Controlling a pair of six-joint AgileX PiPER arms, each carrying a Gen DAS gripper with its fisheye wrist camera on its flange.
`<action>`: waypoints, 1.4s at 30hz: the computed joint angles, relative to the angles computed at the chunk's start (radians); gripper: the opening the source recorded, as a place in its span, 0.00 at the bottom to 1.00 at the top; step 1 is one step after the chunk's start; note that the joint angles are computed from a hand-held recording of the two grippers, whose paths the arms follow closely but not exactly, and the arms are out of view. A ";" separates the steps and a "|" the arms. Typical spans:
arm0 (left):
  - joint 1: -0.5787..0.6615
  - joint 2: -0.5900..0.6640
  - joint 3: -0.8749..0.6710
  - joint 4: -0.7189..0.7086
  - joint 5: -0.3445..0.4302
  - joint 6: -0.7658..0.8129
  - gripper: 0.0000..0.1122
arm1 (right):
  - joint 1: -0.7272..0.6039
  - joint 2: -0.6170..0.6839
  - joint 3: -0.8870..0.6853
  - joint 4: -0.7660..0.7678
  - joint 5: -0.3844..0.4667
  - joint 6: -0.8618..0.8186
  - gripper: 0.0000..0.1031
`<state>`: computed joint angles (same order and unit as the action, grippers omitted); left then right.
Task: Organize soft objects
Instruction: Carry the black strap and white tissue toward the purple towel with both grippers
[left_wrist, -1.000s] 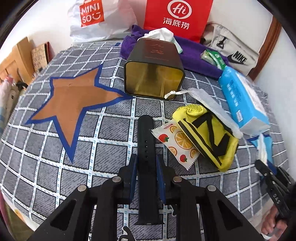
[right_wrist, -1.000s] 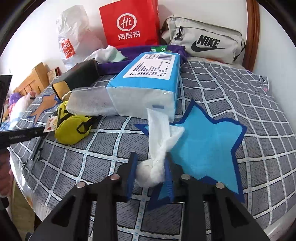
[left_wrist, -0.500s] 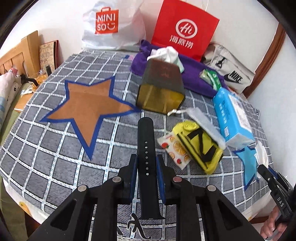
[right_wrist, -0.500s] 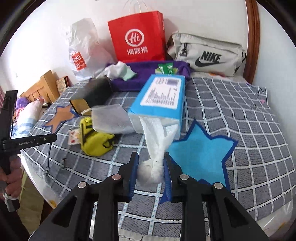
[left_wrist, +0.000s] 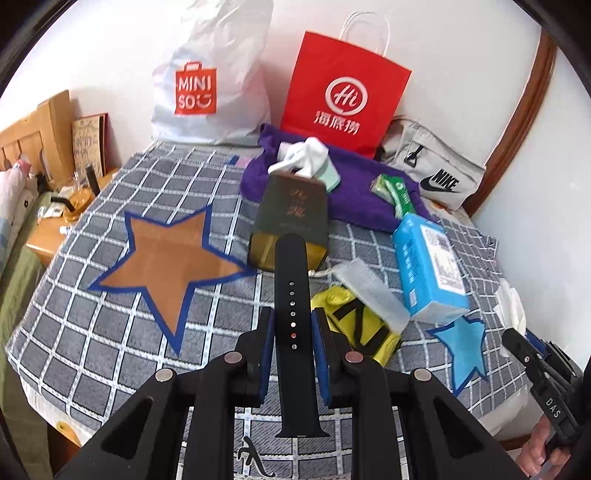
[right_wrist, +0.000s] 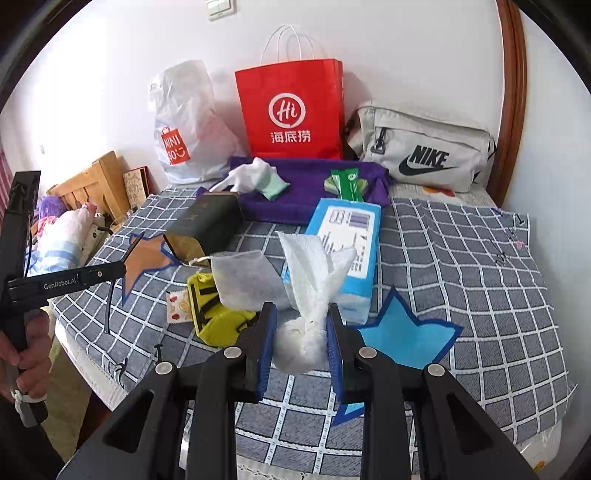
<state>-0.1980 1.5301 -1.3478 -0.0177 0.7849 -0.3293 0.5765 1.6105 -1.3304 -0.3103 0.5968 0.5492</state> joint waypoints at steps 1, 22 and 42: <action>-0.003 0.002 -0.013 0.007 0.004 -0.005 0.17 | 0.000 0.004 -0.014 0.003 0.008 -0.008 0.25; -0.013 0.208 -0.414 0.019 0.114 0.009 0.17 | -0.087 0.150 -0.344 0.084 0.095 -0.175 0.25; 0.083 0.617 -1.044 -0.113 0.399 0.125 0.17 | -0.171 0.567 -0.998 0.209 0.314 -0.311 0.25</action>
